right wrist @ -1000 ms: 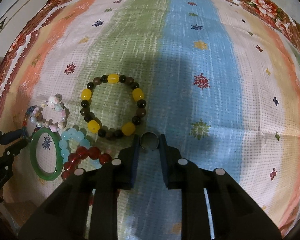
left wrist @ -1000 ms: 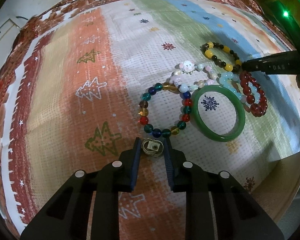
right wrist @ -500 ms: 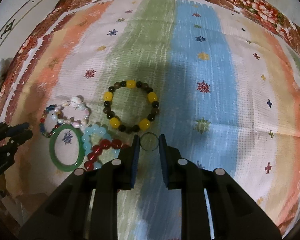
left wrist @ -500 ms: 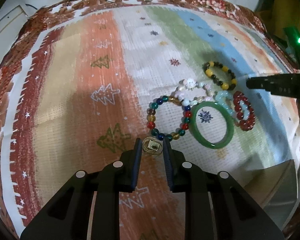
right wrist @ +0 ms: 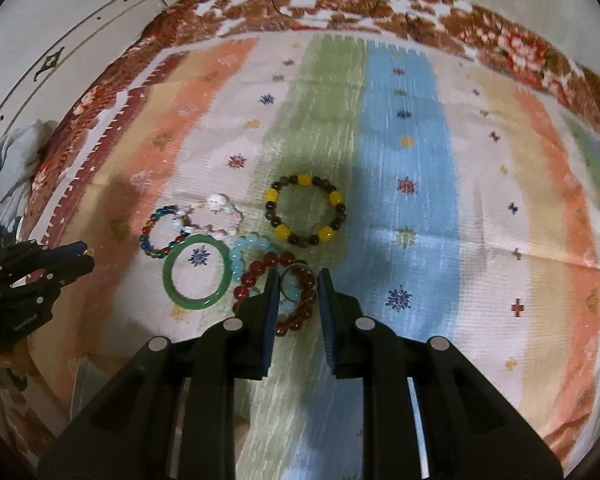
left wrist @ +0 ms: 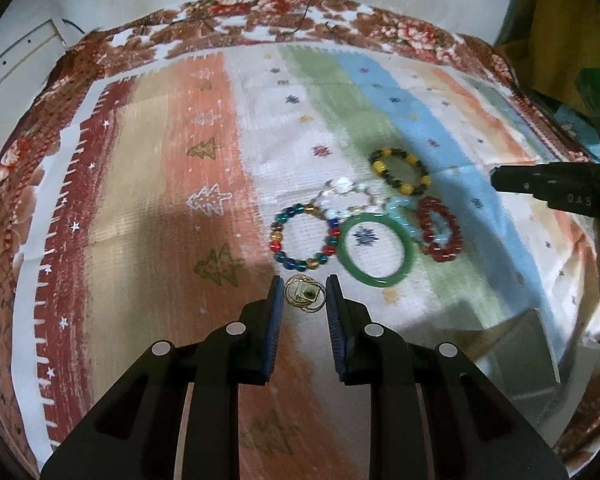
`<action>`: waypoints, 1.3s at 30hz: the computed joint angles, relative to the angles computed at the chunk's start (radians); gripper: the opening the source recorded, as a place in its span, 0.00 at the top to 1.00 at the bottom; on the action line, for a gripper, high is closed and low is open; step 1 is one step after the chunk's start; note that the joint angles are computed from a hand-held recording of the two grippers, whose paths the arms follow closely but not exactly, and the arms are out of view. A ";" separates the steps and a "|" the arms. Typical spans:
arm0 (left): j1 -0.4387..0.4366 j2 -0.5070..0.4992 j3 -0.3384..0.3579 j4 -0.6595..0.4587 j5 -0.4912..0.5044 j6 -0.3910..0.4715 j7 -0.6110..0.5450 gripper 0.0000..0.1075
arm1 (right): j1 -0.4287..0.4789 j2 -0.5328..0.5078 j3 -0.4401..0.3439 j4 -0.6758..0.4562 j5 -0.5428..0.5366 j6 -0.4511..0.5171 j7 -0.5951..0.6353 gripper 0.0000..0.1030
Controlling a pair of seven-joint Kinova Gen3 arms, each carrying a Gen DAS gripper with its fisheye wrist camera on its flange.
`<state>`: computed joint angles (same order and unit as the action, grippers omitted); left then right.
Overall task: Organize jewelry
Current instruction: 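Carry the coin charm in left tool while right tool carries the ring to the tin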
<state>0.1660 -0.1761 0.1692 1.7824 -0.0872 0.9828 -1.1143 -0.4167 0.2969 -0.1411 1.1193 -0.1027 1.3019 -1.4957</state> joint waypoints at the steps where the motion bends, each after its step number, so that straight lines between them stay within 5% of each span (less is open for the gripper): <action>1: 0.002 -0.011 0.011 -0.002 -0.009 0.002 0.017 0.81 | 0.007 -0.014 -0.003 0.011 -0.015 0.000 0.006 0.80; 39: 0.063 -0.137 0.201 0.017 -0.064 0.020 0.195 0.81 | 0.018 -0.296 -0.034 0.291 -0.133 -0.042 0.110 0.80</action>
<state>0.2292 -0.3132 0.3705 1.7994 -0.1507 1.0024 -0.9197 -0.3985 0.0006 -0.1755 1.4099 -0.2360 1.2601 -1.3853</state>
